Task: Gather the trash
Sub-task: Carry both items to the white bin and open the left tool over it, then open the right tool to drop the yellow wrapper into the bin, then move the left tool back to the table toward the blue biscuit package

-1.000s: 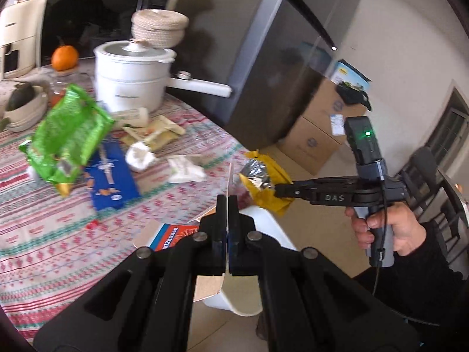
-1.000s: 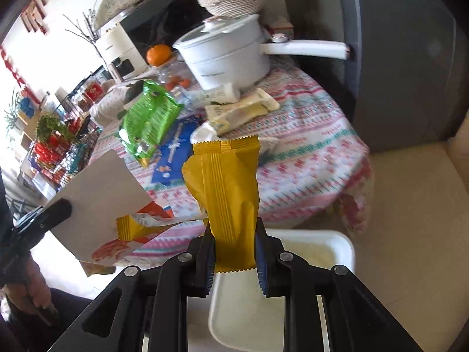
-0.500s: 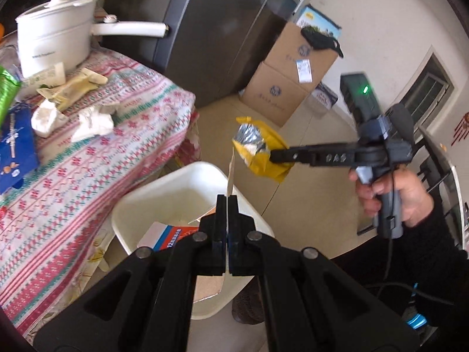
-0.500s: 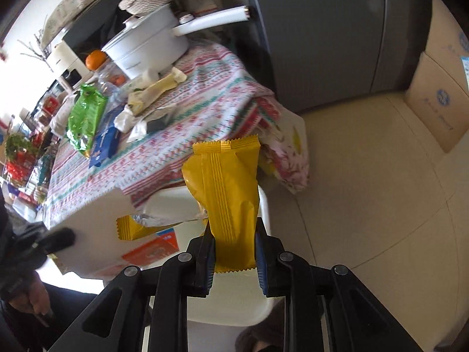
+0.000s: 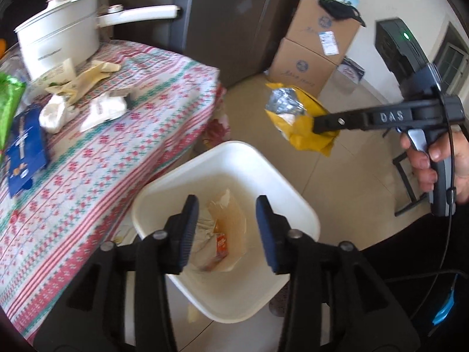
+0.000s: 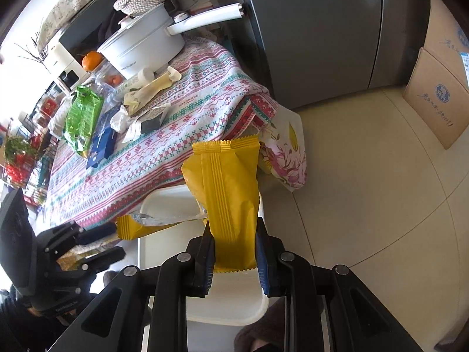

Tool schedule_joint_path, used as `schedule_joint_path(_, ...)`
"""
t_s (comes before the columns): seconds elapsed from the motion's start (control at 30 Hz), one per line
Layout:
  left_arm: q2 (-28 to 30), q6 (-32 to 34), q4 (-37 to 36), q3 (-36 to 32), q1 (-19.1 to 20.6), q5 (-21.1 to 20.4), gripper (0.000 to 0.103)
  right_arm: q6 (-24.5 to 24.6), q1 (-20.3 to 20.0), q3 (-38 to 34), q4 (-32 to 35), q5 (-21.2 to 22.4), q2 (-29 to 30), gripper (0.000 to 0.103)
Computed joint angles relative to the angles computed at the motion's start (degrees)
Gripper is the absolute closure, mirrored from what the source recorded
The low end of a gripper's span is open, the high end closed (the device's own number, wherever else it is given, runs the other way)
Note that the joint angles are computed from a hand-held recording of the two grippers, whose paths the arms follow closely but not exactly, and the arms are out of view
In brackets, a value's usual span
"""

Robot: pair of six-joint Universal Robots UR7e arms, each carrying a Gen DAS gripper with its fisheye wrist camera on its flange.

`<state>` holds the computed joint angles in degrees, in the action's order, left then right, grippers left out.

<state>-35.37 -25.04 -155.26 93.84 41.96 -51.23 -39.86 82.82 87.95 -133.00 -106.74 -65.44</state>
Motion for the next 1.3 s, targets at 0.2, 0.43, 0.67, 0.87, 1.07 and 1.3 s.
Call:
schedule_joint_path(0.2,-2.04,-5.77,4.97,1.06,0.12,4.46,0.044,-0.49,0.64,0.59,0.36,-1.72,0.64,0.078)
schedule_joint_path(0.43,-4.76,-13.45,12.5,2.42,0.4,8.02,0.031,-1.66,1.85,1.71,0.46,-4.62,1.71,0.077)
schedule_joint_path(0.67,-7.4,-18.83,15.77,4.31,0.7,9.5,0.02,-1.91,3.16,2.33,0.92,-7.84,3.06,0.073)
schedule_joint_path(0.87,-8.72,-21.66,18.4,5.16,0.4,11.41,0.017,-0.57,4.25,2.62,1.0,-9.36,3.83,0.034)
schedule_joint_path(1.07,-9.37,-22.56,18.84,5.64,0.46,11.74,0.016,-0.69,5.26,2.68,-0.18,-10.13,4.35,0.033)
schedule_joint_path(1.3,-10.3,-23.0,18.86,6.2,0.54,12.65,0.015,-0.05,6.05,2.68,-1.0,-10.07,4.76,0.032)
